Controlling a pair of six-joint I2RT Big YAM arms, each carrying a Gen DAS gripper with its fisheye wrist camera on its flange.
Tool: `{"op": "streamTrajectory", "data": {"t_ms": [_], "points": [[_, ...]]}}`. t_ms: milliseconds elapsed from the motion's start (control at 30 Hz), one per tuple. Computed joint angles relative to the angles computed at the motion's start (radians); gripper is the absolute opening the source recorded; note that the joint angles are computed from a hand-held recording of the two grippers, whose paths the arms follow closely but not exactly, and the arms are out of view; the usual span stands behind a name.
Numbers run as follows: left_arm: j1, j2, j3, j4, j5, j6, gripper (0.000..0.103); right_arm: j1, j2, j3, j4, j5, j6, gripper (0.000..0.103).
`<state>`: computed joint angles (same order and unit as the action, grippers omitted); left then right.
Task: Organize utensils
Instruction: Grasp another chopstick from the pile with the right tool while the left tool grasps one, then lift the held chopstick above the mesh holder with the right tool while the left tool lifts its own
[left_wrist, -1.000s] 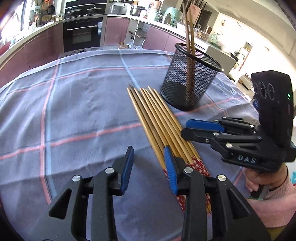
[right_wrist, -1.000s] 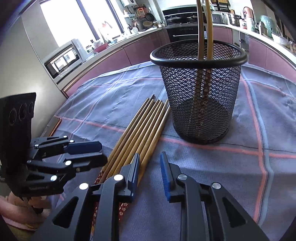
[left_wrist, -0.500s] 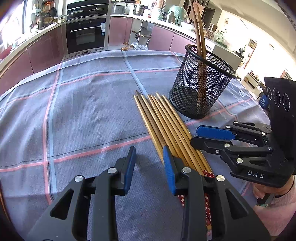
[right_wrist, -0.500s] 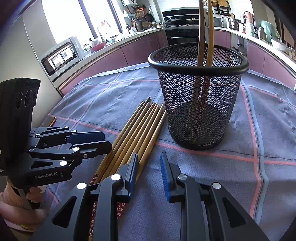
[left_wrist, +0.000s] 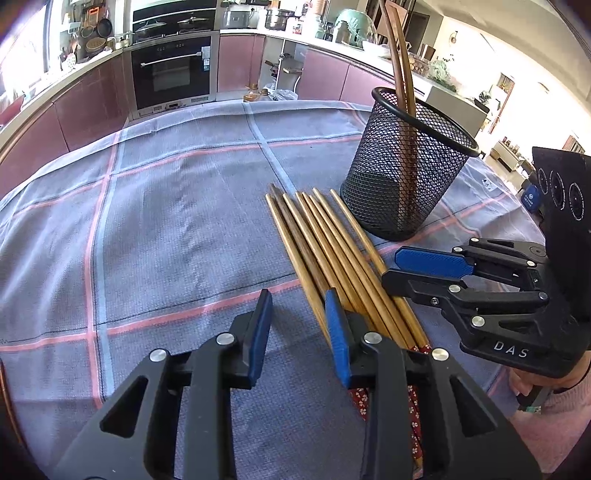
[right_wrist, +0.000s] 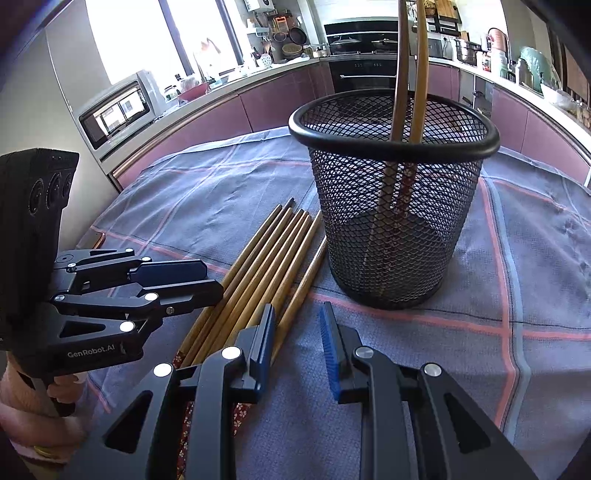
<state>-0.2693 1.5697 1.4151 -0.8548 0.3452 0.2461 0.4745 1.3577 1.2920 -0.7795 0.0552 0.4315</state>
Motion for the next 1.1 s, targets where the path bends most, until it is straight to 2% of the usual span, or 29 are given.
{"op": "streamTrajectory", "data": {"t_ms": [133,400,467,533,833,1100], "points": [[-0.007,-0.005,-0.008,0.012,-0.055,0.003,0.016,0.002,0.003,0.007,-0.018,0.003,-0.012,0.022],[-0.004,-0.001,-0.002,0.008,-0.043,-0.011,0.016,0.011,0.032,0.037,-0.024,0.024,-0.015,0.023],[-0.004,0.001,0.000,0.009,-0.042,-0.018,0.015,0.008,0.033,0.034,-0.013,0.022,-0.002,0.020],[-0.002,-0.003,-0.006,0.014,-0.044,-0.026,0.013,0.001,0.029,0.025,0.002,-0.002,0.014,0.010],[0.019,-0.022,-0.021,0.022,-0.020,-0.081,0.008,-0.015,-0.011,-0.028,0.060,-0.043,0.070,0.005],[0.029,-0.065,-0.053,0.009,0.036,-0.049,0.008,-0.013,-0.039,-0.038,0.085,-0.063,0.056,0.005]]}}
